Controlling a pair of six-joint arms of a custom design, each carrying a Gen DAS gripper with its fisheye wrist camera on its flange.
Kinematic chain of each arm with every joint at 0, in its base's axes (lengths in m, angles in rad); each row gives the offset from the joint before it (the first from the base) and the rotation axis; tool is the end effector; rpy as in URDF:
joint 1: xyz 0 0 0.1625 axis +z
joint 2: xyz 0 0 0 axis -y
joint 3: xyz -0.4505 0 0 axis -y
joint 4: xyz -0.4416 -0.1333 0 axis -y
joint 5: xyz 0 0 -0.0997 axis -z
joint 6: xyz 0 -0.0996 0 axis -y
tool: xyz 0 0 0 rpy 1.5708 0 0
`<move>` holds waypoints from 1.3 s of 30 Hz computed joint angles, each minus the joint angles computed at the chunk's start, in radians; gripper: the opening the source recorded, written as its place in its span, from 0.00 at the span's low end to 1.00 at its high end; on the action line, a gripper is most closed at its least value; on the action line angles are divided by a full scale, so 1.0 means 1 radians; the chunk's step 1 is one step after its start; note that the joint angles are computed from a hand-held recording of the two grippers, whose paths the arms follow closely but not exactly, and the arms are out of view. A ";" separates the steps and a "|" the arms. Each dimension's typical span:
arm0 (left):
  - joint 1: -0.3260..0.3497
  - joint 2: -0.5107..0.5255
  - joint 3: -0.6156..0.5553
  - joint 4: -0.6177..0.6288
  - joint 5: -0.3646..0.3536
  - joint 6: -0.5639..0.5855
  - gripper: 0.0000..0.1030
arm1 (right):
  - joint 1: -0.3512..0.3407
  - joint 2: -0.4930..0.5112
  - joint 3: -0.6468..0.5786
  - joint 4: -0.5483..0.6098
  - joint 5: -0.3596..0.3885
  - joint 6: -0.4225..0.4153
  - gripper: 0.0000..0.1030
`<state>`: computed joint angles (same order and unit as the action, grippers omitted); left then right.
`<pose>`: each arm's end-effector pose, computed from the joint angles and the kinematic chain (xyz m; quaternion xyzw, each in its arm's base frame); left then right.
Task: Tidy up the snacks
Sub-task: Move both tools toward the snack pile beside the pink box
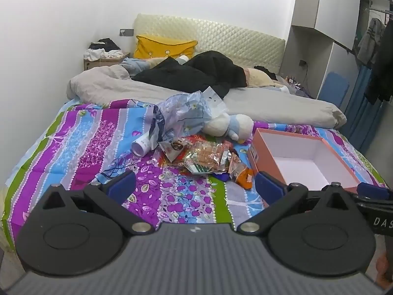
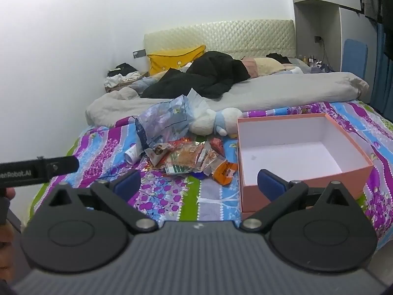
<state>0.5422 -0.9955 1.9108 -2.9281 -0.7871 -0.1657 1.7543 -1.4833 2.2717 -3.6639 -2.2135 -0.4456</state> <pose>-0.4385 -0.5019 0.1693 0.3010 0.8541 -0.3770 0.1942 0.1552 -0.4328 0.3733 0.0509 -0.7763 0.5382 0.3241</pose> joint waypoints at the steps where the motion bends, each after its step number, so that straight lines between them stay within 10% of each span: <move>1: 0.001 0.000 0.001 0.003 0.000 -0.002 1.00 | 0.000 0.005 -0.002 0.006 -0.006 0.003 1.00; 39: 0.012 0.008 0.037 -0.005 -0.048 -0.005 1.00 | -0.054 0.007 0.062 -0.071 0.040 0.005 1.00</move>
<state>0.5538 -0.9880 1.9477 -2.9332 -0.8354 -0.1708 1.7003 -1.4764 2.3341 -3.7348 -2.1732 -0.4402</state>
